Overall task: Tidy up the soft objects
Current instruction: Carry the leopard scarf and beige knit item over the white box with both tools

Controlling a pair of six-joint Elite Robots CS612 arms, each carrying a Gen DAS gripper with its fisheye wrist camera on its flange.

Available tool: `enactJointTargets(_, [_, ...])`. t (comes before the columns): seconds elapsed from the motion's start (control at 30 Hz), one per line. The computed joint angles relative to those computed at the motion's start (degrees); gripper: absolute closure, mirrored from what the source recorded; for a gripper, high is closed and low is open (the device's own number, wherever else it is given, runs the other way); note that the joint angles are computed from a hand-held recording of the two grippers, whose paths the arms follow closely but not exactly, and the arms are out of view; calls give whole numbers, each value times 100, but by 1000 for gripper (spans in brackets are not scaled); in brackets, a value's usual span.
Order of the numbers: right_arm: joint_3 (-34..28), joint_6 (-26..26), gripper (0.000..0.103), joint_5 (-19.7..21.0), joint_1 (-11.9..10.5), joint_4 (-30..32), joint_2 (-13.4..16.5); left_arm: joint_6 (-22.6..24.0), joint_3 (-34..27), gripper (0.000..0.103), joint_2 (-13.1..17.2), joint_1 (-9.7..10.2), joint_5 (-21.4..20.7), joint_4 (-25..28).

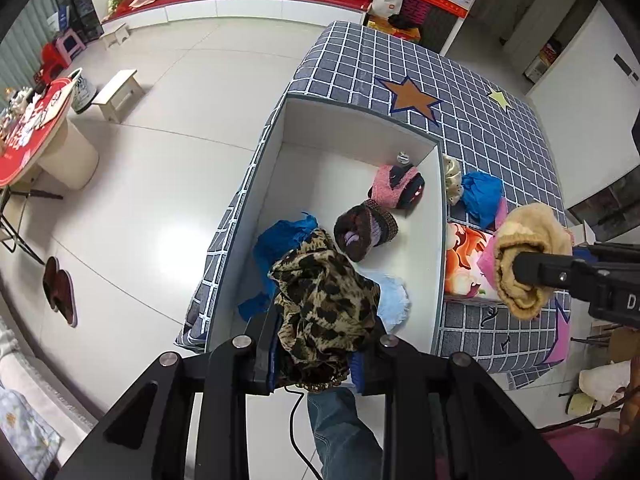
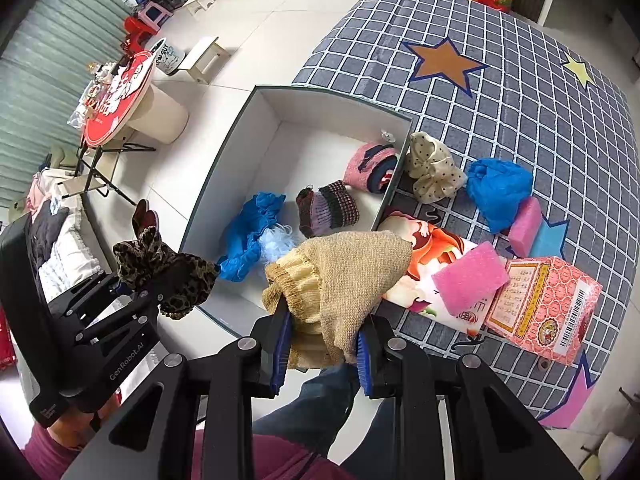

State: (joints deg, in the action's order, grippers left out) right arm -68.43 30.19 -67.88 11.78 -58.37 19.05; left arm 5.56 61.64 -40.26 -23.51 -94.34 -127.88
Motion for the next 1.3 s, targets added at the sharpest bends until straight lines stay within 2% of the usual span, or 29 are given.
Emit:
enactJointTargets(0.73, [193,-140,74,-9,-23,-118,-92,-6,-104,74,65,-23,78,119])
enactJointTargets(1.3, [689,-354,74,22,-33,-362,-275,-95,-304,74,202,-29,123,287])
